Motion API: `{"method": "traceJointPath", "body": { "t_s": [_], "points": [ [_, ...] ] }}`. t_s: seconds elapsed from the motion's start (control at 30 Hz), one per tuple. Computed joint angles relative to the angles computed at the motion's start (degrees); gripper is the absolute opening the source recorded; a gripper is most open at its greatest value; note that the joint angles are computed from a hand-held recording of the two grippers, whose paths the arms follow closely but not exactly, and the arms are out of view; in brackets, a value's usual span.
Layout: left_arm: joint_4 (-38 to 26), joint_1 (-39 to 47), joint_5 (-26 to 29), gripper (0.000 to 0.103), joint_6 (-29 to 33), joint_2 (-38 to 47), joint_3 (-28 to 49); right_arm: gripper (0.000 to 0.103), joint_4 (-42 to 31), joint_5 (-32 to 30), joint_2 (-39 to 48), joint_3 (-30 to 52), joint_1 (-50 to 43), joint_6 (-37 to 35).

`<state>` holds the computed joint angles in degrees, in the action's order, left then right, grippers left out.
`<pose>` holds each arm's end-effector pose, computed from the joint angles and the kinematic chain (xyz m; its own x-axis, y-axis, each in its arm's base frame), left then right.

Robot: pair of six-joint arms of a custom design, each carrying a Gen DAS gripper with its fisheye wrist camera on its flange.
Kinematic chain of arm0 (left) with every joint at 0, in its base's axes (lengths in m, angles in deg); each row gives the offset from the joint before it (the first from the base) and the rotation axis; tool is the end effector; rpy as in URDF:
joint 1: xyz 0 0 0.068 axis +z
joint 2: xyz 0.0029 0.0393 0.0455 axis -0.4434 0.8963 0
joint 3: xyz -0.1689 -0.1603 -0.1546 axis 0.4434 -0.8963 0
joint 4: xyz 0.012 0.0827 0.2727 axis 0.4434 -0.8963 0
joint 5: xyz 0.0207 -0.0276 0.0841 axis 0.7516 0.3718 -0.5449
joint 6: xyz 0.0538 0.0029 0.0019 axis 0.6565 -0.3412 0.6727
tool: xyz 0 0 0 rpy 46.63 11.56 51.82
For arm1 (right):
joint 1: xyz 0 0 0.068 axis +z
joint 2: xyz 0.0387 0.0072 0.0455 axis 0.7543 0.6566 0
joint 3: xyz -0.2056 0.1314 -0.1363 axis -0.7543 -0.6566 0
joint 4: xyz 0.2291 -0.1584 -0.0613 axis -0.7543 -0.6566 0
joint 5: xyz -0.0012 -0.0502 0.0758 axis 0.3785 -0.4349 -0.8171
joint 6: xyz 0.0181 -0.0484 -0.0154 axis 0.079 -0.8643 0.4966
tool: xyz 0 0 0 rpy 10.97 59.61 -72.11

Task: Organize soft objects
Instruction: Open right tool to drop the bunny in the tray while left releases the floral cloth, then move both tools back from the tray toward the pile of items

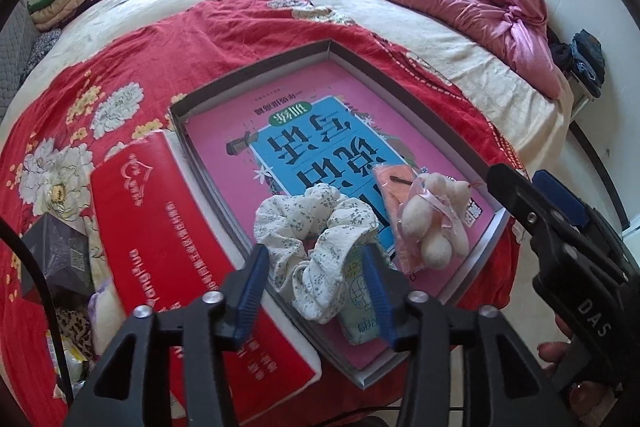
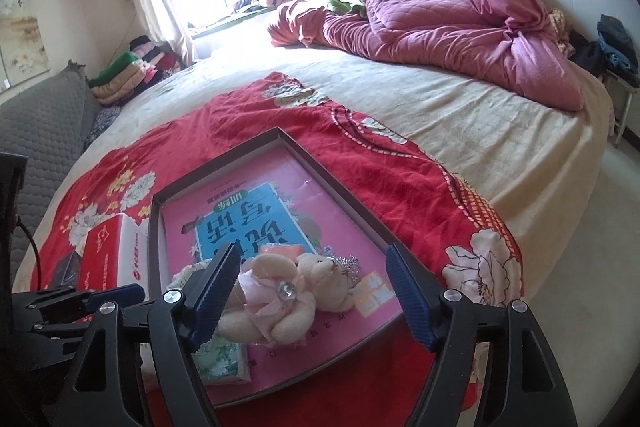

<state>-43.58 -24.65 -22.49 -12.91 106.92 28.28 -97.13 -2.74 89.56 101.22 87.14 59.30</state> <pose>0.2592 -0.0011 0.2801 -0.8353 0.2883 -0.4681 0.3627 0.9289 -0.0752 0.1880 0.1267 0.2600 -0.6450 0.3018 -0.7021 0.2171 0.9532 0.2103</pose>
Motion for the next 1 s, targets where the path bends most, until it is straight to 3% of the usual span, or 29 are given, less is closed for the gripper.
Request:
{"method": "traceJointPath", "body": {
  "t_s": [0.17,0.27,0.73,0.8,1.0],
  "points": [
    [-2.4,3.0,2.9,0.051,1.4,-1.5,1.1,0.077,-0.7,1.8,0.1,1.4,1.8,0.2],
    [-3.3,4.5,2.8,0.066,2.1,-3.1,1.3,0.077,-0.5,2.8,-0.4,2.0,2.9,0.3],
    [-8.4,16.4,7.9,0.067,7.9,-6.7,4.2,0.077,-4.6,9.2,3.7,9.0,9.7,1.8],
    [-9.1,18.2,8.5,0.071,8.9,-6.8,4.8,0.077,-5.1,10.1,4.8,10.4,10.8,1.8],
    [-11.6,24.5,11.2,0.072,12.4,-6.6,7.1,0.077,-7.0,12.4,7.6,14.2,14.2,2.3]
  ]
}}
